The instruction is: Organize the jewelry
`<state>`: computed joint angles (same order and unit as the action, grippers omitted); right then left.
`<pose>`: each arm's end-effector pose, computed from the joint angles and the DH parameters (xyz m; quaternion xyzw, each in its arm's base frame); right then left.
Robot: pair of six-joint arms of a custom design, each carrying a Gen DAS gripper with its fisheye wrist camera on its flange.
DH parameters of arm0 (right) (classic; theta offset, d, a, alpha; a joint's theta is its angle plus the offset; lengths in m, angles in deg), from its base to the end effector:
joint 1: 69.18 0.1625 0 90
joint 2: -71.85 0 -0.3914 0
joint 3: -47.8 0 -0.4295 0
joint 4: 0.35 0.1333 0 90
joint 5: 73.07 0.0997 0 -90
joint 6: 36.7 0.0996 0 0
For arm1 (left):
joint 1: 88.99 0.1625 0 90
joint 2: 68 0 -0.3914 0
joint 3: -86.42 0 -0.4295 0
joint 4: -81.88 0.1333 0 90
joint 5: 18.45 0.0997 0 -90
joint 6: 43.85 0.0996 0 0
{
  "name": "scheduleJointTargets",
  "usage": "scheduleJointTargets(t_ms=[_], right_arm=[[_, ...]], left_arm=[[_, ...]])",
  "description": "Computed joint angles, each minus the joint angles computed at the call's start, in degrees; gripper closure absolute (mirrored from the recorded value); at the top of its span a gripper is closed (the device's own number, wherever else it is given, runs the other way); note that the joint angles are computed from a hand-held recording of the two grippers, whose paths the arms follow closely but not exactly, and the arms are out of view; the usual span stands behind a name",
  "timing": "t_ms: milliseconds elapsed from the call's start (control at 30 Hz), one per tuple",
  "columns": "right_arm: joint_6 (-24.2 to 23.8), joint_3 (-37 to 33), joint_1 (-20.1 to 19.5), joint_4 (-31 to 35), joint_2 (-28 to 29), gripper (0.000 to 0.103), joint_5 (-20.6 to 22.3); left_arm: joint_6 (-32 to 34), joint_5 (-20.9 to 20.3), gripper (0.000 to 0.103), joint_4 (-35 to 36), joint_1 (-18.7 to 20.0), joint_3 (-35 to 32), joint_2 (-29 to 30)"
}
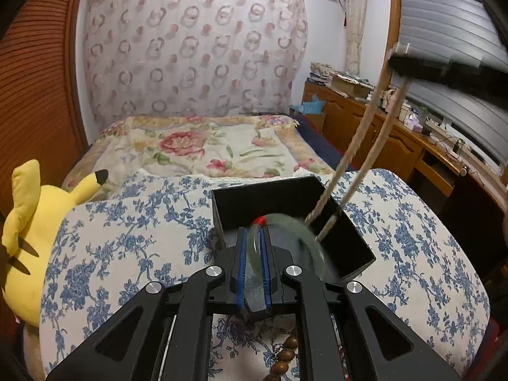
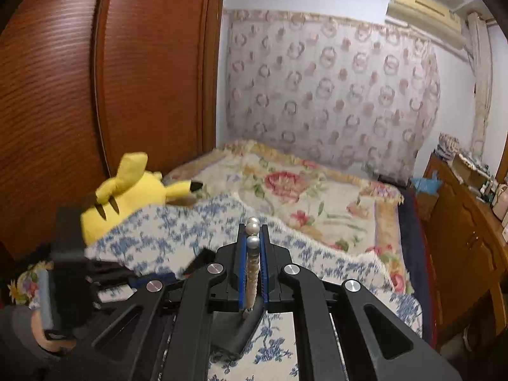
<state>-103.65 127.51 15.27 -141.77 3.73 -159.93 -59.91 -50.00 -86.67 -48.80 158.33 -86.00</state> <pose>0.0697 -0.7170 0.4269 0.4879 -0.8034 0.2898 0.1806 -0.4227 -0.6427 -0.0694 0.1478 0.8461 -0.4156 0.2991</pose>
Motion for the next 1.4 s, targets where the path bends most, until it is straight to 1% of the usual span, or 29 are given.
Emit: scheduleJointTargets(t_ms=[167, 267, 333, 367, 433, 467, 500, 533, 567, 600, 633, 700, 767, 833, 967, 1033, 1100, 1200, 1300, 1400], right_arm=[[-0.41, 0.86, -0.77, -0.32, 1.98, 0.094, -4.05], [-0.59, 1.59, -1.28, 0.0, 2.68, 0.094, -5.74], [-1.29, 2.69, -1.62, -0.55, 2.64, 0.094, -6.46], [-1.36, 2.89, -1.74, -0.39, 2.68, 0.094, -6.74], [-1.85, 3.42, -1.91, -0.52, 2.76, 0.094, -7.27], [-2.07, 3.89, -2.06, -0.85, 2.65, 0.094, -7.33], [-2.14, 4.0, -2.17, -0.74, 2.57, 0.092, -7.26], [-1.99, 4.16, -2.32, -0.73, 2.46, 0.088, -7.1], [-1.75, 4.33, -2.51, -0.59, 2.22, 0.086, -6.71], [-1.55, 4.39, -2.72, -0.22, 1.93, 0.082, -6.25], [-1.42, 4.42, -2.92, 0.01, 1.67, 0.077, -5.87], [-1.04, 4.9, -3.51, 0.29, 0.71, 0.076, -4.67], [-0.76, 5.83, -4.27, 0.81, -0.67, 0.076, -3.32], [-1.21, 7.51, -5.17, 0.85, -2.49, 0.076, -2.08], [-2.56, 11.12, -7.53, 2.09, -6.33, 0.075, 0.15], [-3.39, 12.99, -8.68, 2.47, -7.98, 0.075, 0.32], [-4.17, 14.67, -9.85, 2.82, -9.41, 0.075, 0.57], [-5.41, 17.02, -11.72, 3.74, -11.24, 0.075, 0.43], [-6.53, 18.7, -12.7, 3.42, -12.12, 0.075, -0.27], [-6.94, 19.3, -13.31, 5.0, -12.51, 0.075, -1.2]], left_arm=[[0.38, 0.37, 0.095, -0.56, -0.32, 0.91, -0.42], [0.1, 0.67, 0.085, -0.85, -0.73, 1.75, -0.88], [0.41, 1.28, 0.074, -1.32, -1.28, 2.46, -1.14], [0.61, 1.45, 0.071, -1.68, -1.56, 3.11, -1.42], [0.82, 1.76, 0.062, -2.19, -2.17, 4.45, -1.97], [0.91, 1.89, 0.059, -2.54, -2.42, 5.18, -2.26], [0.84, 1.89, 0.053, -2.83, -2.61, 5.94, -2.6], [0.65, 1.76, 0.047, -3.2, -2.91, 6.95, -3.03], [0.35, 1.71, 0.045, -3.33, -3.11, 7.65, -3.32], [0.05, 1.73, 0.042, -3.38, -3.27, 8.36, -3.65], [-0.46, 1.91, 0.037, -3.31, -3.56, 9.22, -3.98], [-0.95, 2.45, 0.028, -3.46, -4.02, 10.33, -4.32], [-1.36, 2.59, 0.026, -4.26, -4.49, 11.94, -4.86], [-1.69, 2.52, 0.018, -4.8, -4.8, 13.19, -5.3], [-2.67, 2.04, 0.014, -5.78, -5.35, 15.88, -6.16], [-3.76, 1.59, 0.011, -5.6, -5.49, 16.9, -6.51], [-4.37, 1.38, 0.01, -5.04, -5.55, 17.67, -6.75], [-6.09, 1.93, 0.01, -2.85, -5.4, 18.34, -6.71], [-7.74, -0.03, 0.01, 0.44, -4.6, 18.68, -7.3], [-9.13, -0.88, 0.01, 2.98, -3.97, 18.57, -7.45]])
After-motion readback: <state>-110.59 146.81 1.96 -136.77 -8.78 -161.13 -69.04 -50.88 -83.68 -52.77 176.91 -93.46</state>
